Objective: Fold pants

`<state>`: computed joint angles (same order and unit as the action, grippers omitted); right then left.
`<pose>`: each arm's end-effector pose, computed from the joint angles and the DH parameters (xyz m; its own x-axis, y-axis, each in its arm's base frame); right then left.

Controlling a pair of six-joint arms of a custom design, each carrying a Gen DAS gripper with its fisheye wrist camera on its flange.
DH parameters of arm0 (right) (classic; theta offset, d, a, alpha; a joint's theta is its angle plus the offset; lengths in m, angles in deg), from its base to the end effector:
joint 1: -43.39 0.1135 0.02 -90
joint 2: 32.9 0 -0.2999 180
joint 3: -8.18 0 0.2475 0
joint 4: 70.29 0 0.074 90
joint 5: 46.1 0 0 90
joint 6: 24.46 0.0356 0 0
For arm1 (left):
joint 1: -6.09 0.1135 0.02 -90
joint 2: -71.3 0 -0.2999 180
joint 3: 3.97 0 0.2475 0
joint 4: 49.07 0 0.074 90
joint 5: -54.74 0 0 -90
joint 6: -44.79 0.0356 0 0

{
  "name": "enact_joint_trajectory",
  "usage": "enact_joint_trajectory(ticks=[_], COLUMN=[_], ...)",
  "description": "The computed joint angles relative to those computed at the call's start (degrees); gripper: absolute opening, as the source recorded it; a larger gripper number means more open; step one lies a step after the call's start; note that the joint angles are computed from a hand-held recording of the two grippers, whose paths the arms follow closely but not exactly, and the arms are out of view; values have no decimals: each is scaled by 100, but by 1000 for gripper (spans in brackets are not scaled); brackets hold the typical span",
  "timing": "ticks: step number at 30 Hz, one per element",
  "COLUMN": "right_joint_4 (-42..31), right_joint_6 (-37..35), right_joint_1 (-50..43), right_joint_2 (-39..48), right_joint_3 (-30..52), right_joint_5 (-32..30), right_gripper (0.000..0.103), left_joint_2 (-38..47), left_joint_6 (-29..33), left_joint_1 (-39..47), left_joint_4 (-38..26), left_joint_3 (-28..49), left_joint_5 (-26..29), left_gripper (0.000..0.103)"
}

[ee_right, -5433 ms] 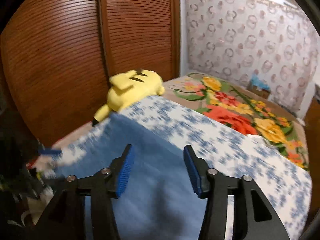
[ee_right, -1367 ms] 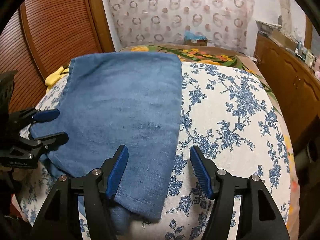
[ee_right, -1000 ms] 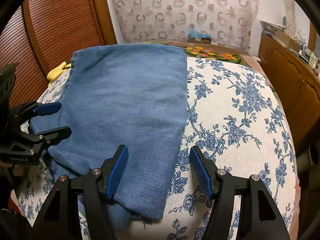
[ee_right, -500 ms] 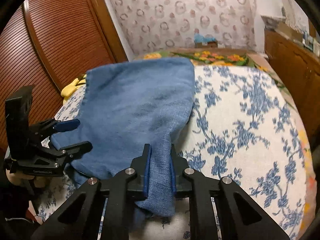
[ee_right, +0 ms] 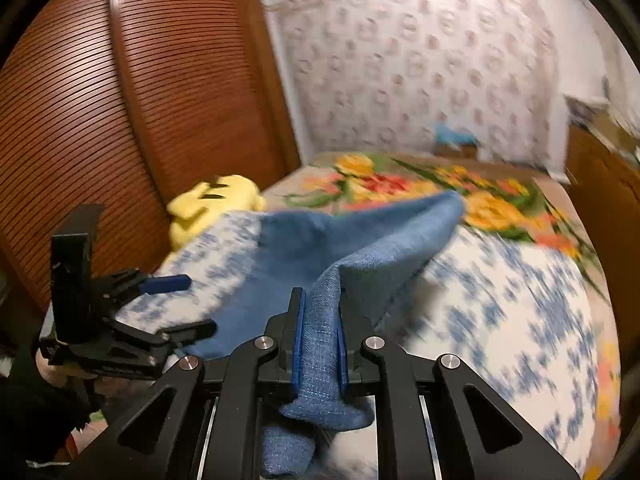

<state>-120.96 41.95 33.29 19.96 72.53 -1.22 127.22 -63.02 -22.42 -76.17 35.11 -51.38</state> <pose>0.1603 -0.0029 0.3393 -0.4031 -0.2150 -0.8895 -0.6311 0.7692 0.1000 0.1512 -0.0709 0.2151 -0.6671 0.0279 -0.7445 0.0828 0.9959 -0.0368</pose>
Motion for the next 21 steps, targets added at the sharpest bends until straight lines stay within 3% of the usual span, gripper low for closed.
enact_joint_trajectory(ticks=[7,11,17,18,21], right_joint_4=[1017,1588,2348,2483,2420], right_joint_6=[1132,1500,1584,1539,1611], right_joint_1=[2854,4028,4619,4574,4367], right_joint_2=[-28,498,1462,1532,1513], right_joint_3=[-226,-540,-1039,-1083,-1053], right_joint_5=[1576,2130,2417,2412,2226], right_gripper=[13,13,14,14,27], left_joint_2=[-1686,-2251,-2352,-2345,-2302], left_joint_6=[761,1596,2527,2545,2428], left_joint_1=[1609,3292,5104,5162,5009], left_joint_4=[-1173,-1619,-1695,-1676,-1549], left_joint_3=[-154,-239,-352,-364,-397], left_joint_5=[606,1535,2578,2607,2513], left_gripper=[82,82,82,82,82])
